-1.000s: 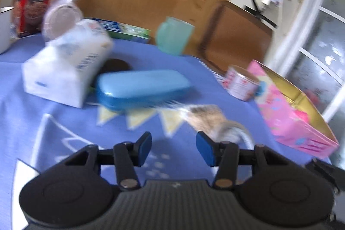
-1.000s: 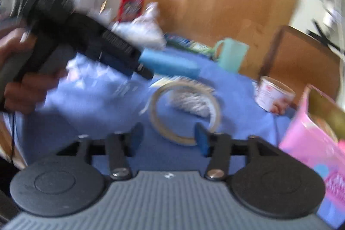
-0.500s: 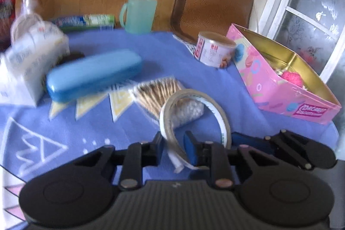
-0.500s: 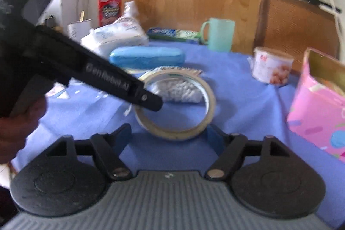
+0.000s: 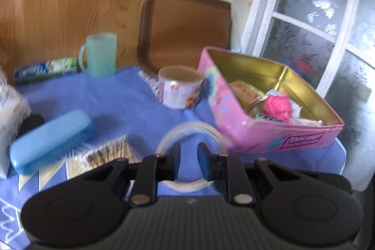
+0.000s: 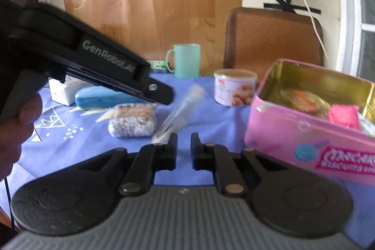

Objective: Organize soft objects
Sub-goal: 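Carry the tape roll over the pink tin and open the left tool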

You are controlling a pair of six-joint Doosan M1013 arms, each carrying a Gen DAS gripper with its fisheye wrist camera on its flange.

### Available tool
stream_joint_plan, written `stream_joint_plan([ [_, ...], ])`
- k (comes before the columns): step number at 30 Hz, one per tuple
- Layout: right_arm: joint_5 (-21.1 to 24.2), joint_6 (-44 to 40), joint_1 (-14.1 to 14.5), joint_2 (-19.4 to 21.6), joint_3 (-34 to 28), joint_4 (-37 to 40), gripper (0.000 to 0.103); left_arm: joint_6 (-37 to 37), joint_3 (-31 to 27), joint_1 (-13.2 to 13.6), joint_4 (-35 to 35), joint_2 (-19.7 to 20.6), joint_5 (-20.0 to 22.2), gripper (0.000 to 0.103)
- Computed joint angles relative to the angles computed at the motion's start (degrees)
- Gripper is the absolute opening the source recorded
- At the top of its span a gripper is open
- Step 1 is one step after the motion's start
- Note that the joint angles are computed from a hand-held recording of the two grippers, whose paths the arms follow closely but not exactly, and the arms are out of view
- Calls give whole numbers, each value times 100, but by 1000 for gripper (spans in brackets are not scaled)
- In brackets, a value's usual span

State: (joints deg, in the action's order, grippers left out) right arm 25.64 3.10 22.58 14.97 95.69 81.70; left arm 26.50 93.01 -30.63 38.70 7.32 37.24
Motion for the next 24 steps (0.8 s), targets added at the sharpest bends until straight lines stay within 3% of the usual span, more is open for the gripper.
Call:
stream_joint_plan([
  [5, 4, 647, 18, 71, -110, -537, 22, -165, 147, 113, -291, -104, 15, 18],
  [7, -62, 513, 26, 64, -86, -421, 41, -219, 189, 151, -327, -132, 63, 18],
  [9, -230, 344, 56, 59, -73, -308, 49, -17, 166, 251, -692, -109, 75, 18],
  [13, -529, 1174, 104, 165, -273, -1066, 48, 590, -4, 401, -1418, 66, 78, 18],
  [18, -291, 3091, 110, 398, -662, -2665, 43, 842, -318, 377, -1567, 357, 515, 24],
  [20, -401, 3103, 157, 417, -660, -2719, 40, 652, -341, 328, -1334, 401, 537, 25],
  [22, -634, 3248, 229, 389, -622, -2947, 21, 523, -362, 236, -1030, 434, 656, 22],
  [24, -709, 2858, 187, 354, -532, -2388, 17, 406, -346, 164, -813, 427, 764, 17],
])
